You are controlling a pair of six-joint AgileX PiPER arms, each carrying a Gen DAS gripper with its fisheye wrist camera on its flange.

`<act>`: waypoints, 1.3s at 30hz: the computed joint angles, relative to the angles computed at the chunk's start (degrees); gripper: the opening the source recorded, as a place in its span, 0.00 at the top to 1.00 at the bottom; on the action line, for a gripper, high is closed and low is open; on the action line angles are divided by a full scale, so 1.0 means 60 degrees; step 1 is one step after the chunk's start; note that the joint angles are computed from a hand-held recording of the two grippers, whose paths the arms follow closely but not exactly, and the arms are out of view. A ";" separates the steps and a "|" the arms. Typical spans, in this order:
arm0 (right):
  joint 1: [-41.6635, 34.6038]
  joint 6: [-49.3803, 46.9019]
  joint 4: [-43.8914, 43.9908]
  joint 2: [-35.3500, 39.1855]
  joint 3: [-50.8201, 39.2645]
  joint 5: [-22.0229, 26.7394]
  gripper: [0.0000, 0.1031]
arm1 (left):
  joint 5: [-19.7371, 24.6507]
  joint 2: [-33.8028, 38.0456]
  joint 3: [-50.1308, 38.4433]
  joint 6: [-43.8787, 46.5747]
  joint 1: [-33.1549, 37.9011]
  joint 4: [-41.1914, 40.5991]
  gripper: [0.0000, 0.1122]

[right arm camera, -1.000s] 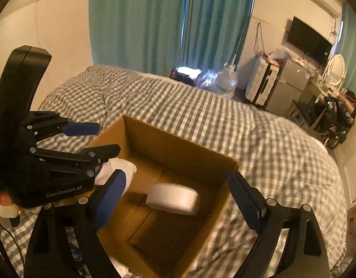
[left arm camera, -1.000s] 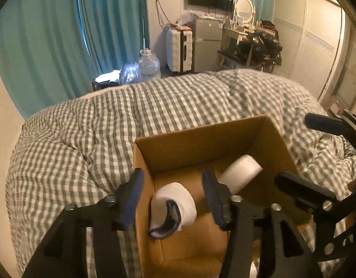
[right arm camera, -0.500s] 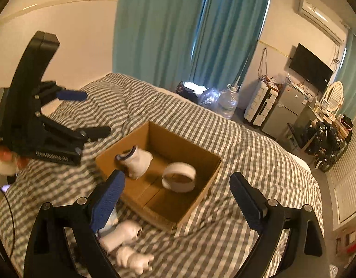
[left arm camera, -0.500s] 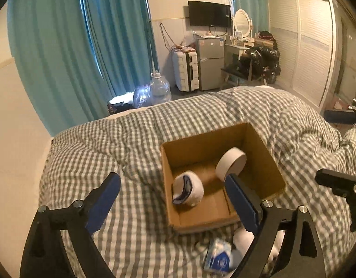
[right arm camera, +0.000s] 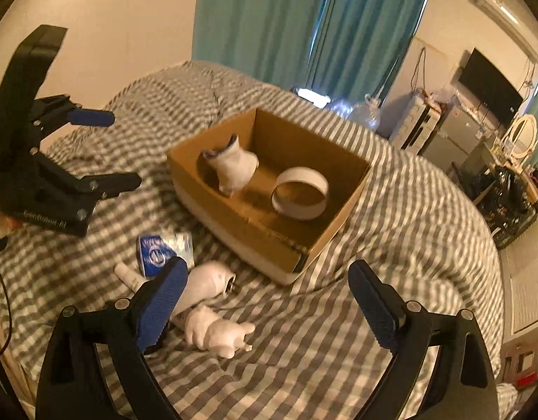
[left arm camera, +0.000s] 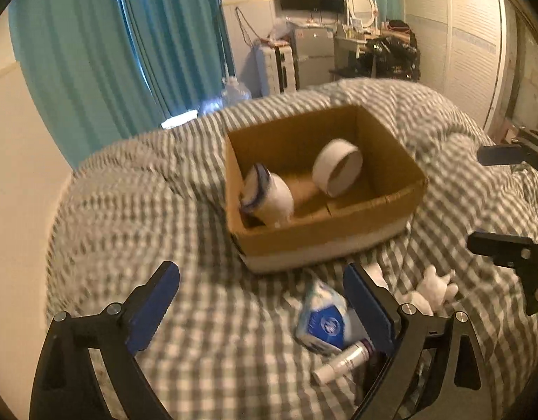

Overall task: Organize objects
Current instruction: 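Grasp the blue Vinda tissue pack with the left gripper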

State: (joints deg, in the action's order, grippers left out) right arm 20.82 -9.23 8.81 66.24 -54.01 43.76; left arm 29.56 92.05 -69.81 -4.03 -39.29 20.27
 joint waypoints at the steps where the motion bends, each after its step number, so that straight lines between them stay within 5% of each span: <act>1: -0.0053 -0.0200 0.0176 0.0131 0.0049 -0.0043 0.09 | -0.0082 0.0065 0.0116 -0.0006 0.0005 -0.0114 0.14; 18: 0.0647 -0.2424 0.1442 0.2428 0.0993 -0.0099 0.10 | -0.0530 0.1215 0.0949 -0.0166 -0.0049 -0.0345 0.14; 20: 0.0864 -0.2289 0.1242 0.2648 0.0917 0.0041 0.20 | -0.0443 0.1421 0.0826 0.0047 -0.0054 -0.0565 0.14; 32: 0.0118 -0.2930 0.1832 0.1533 0.1281 0.0302 0.21 | 0.0047 0.2554 0.0004 0.0190 -0.0247 -0.0504 0.14; 39: -0.0328 -0.3274 0.2060 0.0907 0.1449 0.0571 0.21 | 0.0068 0.2789 -0.0177 0.0531 -0.0272 -0.0891 0.49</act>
